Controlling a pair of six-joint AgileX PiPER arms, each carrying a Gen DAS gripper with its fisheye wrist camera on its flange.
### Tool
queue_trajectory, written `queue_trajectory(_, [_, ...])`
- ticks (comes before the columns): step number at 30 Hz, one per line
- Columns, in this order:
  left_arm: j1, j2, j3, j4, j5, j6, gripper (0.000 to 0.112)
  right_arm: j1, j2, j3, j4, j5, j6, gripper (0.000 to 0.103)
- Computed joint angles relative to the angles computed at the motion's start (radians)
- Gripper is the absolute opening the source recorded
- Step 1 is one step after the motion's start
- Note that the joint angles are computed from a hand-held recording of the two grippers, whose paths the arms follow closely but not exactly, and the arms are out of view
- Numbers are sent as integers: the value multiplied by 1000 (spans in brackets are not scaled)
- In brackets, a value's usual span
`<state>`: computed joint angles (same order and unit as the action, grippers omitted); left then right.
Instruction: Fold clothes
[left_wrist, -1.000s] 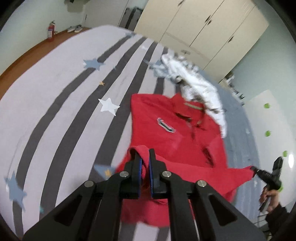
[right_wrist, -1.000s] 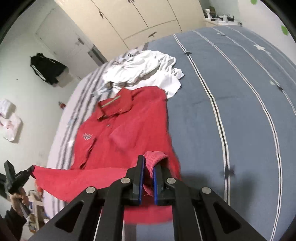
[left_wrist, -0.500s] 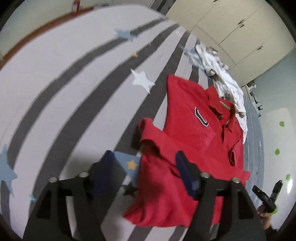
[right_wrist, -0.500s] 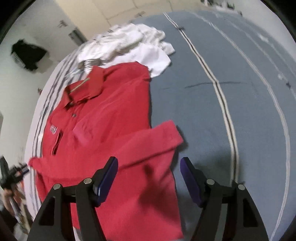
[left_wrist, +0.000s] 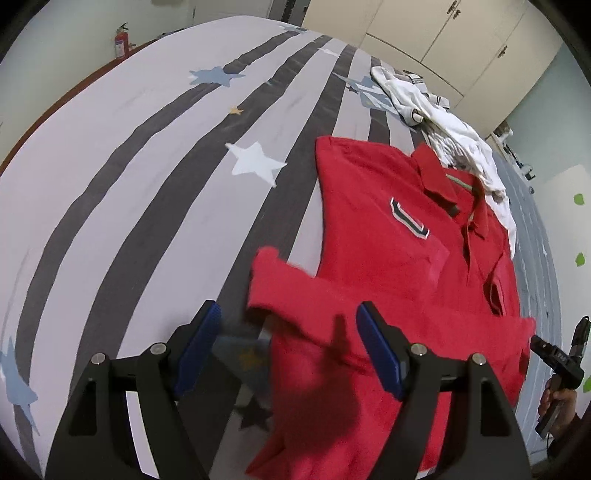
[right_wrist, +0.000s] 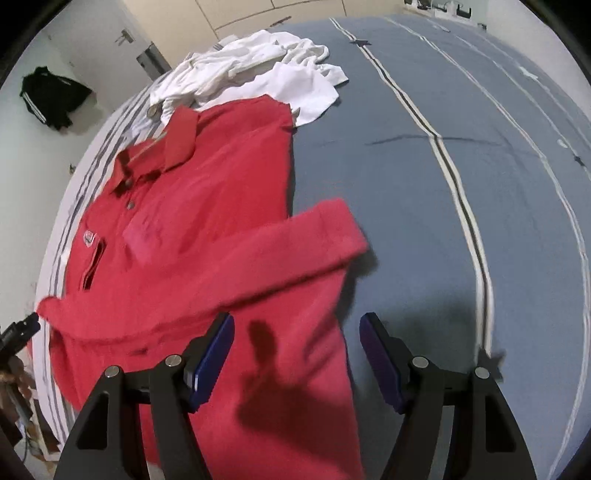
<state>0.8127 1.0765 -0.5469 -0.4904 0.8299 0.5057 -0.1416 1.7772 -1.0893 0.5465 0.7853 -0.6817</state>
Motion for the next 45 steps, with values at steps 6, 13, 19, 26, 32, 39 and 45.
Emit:
queue_trajectory(6, [-100, 40, -50, 55, 11, -97, 2, 5, 88, -156, 74, 96, 10, 51])
queue_trajectory(13, [49, 87, -163, -126, 128, 37, 2, 12, 167, -317, 46, 206, 67, 1])
queue_trajectory(19, [36, 275, -344, -200, 147, 6, 2, 11, 248, -498, 50, 220, 197, 1])
queue_trajectory(26, [-77, 544, -518, -126, 112, -156, 6, 97, 395, -740, -58, 244, 374, 1])
queue_trajectory(32, [-47, 516, -477, -84, 83, -172, 44, 124, 508, -924, -180, 354, 499, 39])
queue_trajectory(39, [-288, 255, -262, 79, -58, -13, 46, 160, 214, -447, -149, 132, 232, 41])
queue_trajectory(45, [-449, 387, -325, 173, -89, -187, 46, 223, 196, -356, -101, 128, 216, 41])
